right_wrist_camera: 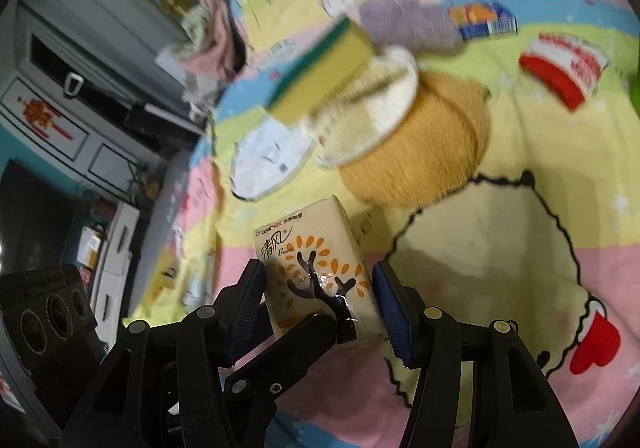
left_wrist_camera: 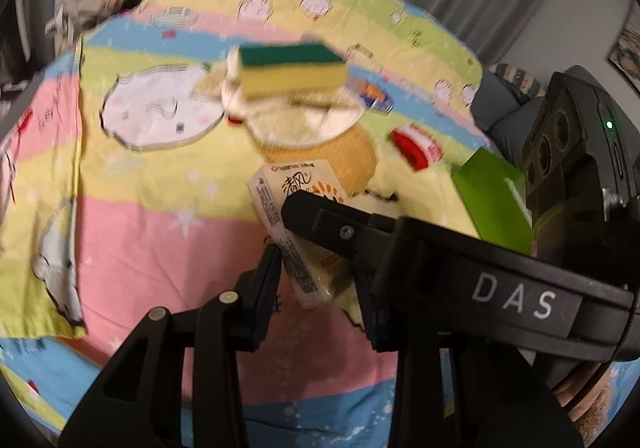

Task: Organize soft objects
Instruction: 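Lift the tissue pack with the right gripper and carry it over the box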

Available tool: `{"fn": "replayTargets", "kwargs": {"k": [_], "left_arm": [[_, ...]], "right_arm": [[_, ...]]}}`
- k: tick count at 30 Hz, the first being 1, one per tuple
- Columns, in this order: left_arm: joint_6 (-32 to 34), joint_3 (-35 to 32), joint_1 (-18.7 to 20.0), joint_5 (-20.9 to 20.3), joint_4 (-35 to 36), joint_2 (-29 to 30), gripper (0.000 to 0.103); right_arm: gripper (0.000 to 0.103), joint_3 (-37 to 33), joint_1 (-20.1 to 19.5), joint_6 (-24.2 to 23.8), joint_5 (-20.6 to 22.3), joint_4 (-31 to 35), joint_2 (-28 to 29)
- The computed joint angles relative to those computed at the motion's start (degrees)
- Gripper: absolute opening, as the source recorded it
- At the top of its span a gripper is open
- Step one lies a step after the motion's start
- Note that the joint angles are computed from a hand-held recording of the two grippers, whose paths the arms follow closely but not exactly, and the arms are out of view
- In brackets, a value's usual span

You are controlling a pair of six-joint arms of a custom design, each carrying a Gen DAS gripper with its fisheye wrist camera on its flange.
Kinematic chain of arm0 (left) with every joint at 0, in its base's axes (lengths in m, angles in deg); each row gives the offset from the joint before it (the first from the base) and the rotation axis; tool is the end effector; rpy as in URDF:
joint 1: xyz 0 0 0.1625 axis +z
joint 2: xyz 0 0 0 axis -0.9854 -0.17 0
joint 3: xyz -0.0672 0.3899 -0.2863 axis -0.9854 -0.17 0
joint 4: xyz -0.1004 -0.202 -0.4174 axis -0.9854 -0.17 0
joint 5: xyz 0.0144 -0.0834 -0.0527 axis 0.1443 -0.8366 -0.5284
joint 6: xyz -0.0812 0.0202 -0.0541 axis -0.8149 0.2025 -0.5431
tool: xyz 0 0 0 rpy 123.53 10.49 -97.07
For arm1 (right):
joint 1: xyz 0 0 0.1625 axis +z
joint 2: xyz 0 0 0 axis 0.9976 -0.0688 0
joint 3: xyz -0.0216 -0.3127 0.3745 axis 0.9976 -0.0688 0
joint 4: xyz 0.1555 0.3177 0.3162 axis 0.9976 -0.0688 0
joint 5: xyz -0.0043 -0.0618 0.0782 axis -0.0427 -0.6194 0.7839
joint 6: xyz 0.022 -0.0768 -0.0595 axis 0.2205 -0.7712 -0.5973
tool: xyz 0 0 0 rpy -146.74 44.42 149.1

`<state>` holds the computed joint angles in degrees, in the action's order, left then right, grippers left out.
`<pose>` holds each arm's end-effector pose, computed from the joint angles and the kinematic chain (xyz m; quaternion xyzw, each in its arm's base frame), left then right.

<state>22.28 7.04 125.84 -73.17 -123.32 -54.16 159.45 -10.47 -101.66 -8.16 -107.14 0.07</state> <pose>-0.3760 -0.6937 -0.1146 -0.0682 0.8660 -0.4412 0.2253 -0.0647 -0.8403 0.2550 -0.3300 0.9416 -0.0317 0.0594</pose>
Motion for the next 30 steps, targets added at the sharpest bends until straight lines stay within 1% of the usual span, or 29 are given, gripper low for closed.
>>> {"fn": "replayTargets", "kwargs": {"k": [4,7,10,13,19,23,26,28,30], "left_arm": [[8.3,-0.3,-0.9,1.0,-8.2,1.2,0.034],[16.4,-1.6,-1.8,2.7,-15.7,2.8,0.034],[22.2,-3.2,-2.3,3.4,-20.3,4.1,0.034],[26.6,-4.6,-2.7,3.5,-23.6,5.2,0.034],[31.1,-7.1,-3.3,3.5,-26.0,6.6,0.034],[33.2,-8.9,-3.7,2.9,-27.6,7.7,0.034],[34.9,-10.3,-3.7,0.6,-28.7,8.4,0.034],[35.3,-11.4,-3.5,-2.5,-30.4,8.9,0.034],[35.2,-12.6,-3.3,-5.0,-30.1,9.3,0.034]], "right_arm": [[0.059,2.7,-0.4,-1.8,4.1,-3.2,-2.4],[0.059,5.7,-0.6,-2.4,6.6,-7.9,-4.8],[0.059,8.7,-1.2,-3.9,11.0,-12.3,-6.9],[0.059,10.4,-1.8,-4.8,13.9,-15.3,-8.1],[0.059,10.6,-2.5,-4.9,16.9,-16.8,-9.0],[0.059,10.4,-2.8,-4.4,17.6,-16.9,-9.3],[0.059,10.6,-3.0,-4.2,18.0,-18.2,-9.9],[0.059,10.3,-3.1,-2.9,17.6,-19.5,-10.3],[0.059,10.3,-3.3,-2.4,17.9,-20.8,-10.7]]}}
